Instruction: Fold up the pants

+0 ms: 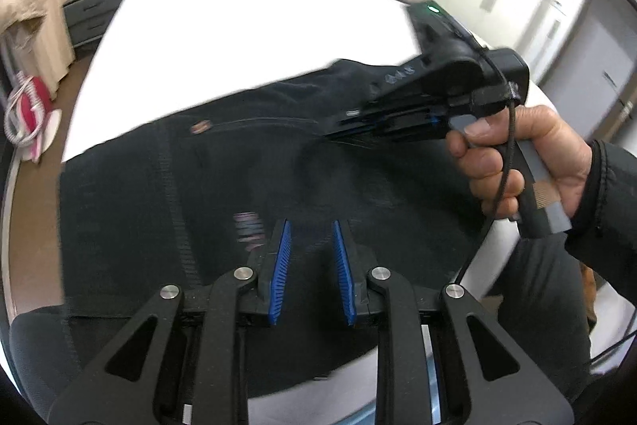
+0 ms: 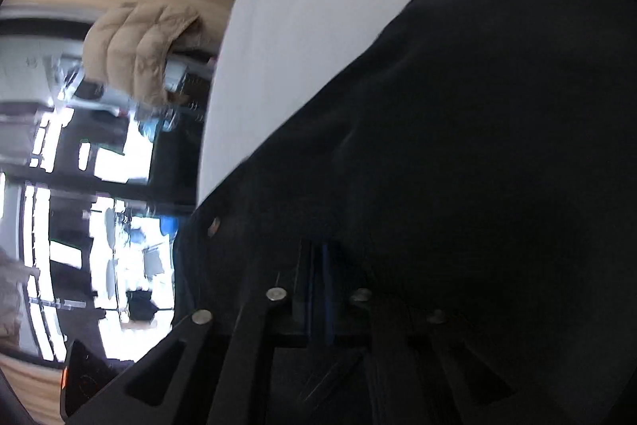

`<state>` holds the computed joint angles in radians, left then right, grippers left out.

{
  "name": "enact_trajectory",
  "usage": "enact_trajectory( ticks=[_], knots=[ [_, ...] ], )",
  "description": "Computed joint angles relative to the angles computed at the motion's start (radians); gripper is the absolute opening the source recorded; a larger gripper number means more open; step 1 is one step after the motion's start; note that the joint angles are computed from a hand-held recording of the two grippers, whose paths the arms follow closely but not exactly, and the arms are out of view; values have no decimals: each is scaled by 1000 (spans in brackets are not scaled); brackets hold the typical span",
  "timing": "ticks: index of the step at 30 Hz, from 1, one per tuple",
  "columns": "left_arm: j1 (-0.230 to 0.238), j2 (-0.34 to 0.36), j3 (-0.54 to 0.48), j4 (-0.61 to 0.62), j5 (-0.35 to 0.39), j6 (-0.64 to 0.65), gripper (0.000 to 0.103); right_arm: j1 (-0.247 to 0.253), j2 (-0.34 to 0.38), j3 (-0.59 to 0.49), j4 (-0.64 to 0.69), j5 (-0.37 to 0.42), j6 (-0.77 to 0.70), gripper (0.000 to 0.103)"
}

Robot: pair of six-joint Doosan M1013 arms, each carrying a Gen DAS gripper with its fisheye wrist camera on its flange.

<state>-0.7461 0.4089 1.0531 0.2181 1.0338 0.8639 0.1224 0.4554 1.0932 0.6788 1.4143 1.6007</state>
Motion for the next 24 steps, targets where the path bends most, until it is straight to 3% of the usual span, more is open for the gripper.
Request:
enact_trajectory(
  ticks=[6,9,13,15,18,20,22,24],
  knots=[
    [42,-9,-5,41,10,-52,21,20,44,-77,-120,-50,60,0],
    [60,27,-54,39,97,-43,21,9,16,-36,-139,-123,47,0],
    [87,30,-39,-29,111,-29,21,-14,-15,-5,-147,-191,130,1],
    [86,19,-21,-25,94,-43,21,-5,-31,-9,-120,-188,86,10],
    [73,35,-63,-3,149,-65,22,-14,-64,40,45,-149,-34,20],
    [64,55,-106,-6,178,-35,22,-7,-70,56,35,-130,-50,27],
    [56,88,-160,-23,208,5,22,-12,-72,74,2,-123,-22,27],
    [47,129,-218,-28,263,39,22,-57,-82,122,47,-147,22,14]
  ],
)
